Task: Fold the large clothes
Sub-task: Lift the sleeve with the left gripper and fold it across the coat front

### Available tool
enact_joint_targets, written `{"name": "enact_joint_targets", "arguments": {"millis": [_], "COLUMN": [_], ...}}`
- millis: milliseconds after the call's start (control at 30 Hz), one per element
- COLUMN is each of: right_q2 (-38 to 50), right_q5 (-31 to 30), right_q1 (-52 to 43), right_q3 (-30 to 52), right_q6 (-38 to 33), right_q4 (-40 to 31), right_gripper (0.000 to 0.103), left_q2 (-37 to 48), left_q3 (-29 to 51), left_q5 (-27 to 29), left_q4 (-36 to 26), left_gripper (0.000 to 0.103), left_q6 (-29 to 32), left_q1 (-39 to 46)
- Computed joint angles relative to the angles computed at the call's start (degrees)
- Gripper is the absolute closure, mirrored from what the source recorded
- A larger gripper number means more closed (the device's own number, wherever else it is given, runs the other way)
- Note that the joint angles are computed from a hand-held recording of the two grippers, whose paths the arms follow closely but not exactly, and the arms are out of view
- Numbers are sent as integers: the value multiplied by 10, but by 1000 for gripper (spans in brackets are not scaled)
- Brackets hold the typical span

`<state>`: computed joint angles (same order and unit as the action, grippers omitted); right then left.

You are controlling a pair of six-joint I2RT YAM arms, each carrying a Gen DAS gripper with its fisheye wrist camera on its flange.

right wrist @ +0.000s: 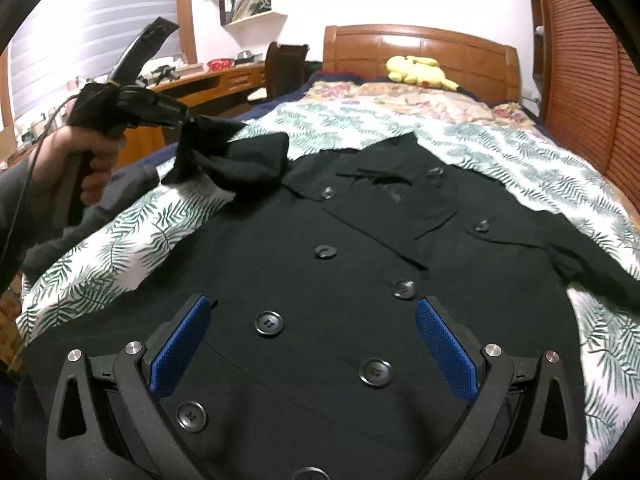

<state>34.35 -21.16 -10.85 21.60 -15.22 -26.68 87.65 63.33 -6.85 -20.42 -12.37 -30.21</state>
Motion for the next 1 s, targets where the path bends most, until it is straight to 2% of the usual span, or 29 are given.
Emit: {"name": "enact_joint_targets", "arguments": {"millis": [200,367,433,600,767,1000], "right_q2": [-42,-34,-24,-3,17,59], "right_q5": [-23,-31,-36,-14,30,70], "right_q1": [-40,-49,-52,-16,46,91], "right_q3": [1,-2,-1,-5,-14,-23], "right_q6": [-33,-36,-34,-12,20,46], "right_q4": [-40,-35,-29,-1,31,80], "right_gripper": [0,0,0,0,0,0], "left_q2": [-22,-55,-81,-160,-191,-97], "left_q3": [-11,-45,-62,-109,-143,-164], "left_q5": [-83,-60,-48,-60,-63,-23], "left_q4": [-38,-52,-59,-74,-68,25], "left_gripper": [103,98,93,80,76,74], "left_q6": [-16,-16,-14,0,30,82], "left_q1": [-96,-95,-92,-89,-45,85]}}
